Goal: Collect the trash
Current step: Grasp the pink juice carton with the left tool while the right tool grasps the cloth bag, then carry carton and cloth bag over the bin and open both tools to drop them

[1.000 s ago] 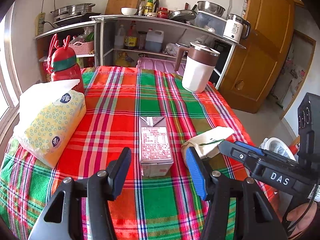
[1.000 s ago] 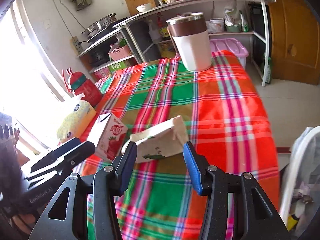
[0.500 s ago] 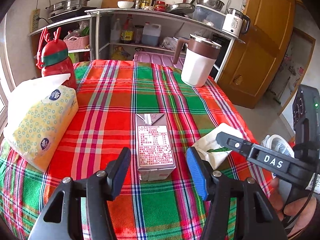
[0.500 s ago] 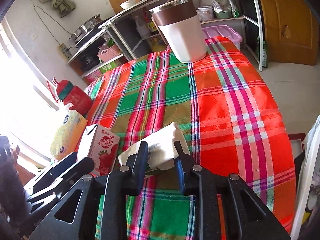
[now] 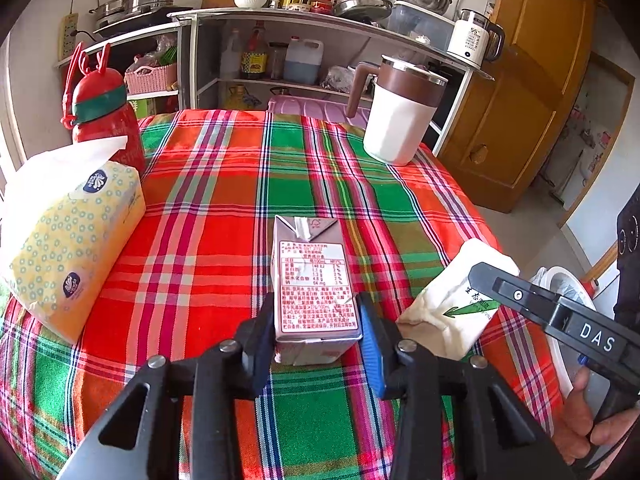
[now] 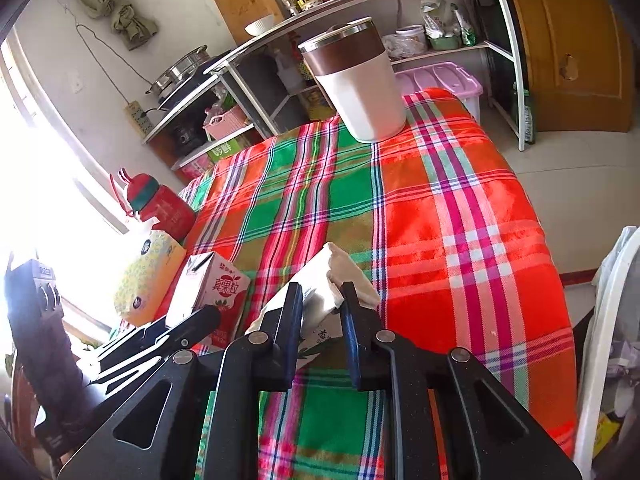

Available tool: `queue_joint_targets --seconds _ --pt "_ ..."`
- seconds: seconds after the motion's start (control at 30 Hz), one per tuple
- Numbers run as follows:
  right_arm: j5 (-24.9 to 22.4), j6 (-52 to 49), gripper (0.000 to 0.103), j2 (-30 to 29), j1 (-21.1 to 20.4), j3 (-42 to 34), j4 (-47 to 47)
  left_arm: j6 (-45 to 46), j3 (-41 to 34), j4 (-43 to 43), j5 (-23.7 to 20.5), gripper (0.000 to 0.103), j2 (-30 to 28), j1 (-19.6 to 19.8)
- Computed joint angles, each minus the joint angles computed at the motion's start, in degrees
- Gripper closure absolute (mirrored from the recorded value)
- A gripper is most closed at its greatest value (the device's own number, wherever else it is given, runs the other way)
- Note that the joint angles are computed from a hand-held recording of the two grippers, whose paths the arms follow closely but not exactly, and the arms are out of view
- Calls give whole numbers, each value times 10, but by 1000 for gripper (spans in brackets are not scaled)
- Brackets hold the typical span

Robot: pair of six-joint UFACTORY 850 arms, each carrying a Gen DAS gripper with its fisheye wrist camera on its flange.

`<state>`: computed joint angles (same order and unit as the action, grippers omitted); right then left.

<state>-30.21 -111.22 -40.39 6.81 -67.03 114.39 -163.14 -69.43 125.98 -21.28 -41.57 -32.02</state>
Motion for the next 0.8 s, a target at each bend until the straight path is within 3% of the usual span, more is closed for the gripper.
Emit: queue_joint_targets --seconds 0.8 --pt "-44 -103 84 75 -33 96 83 56 25 -44 -51 64 40 -59"
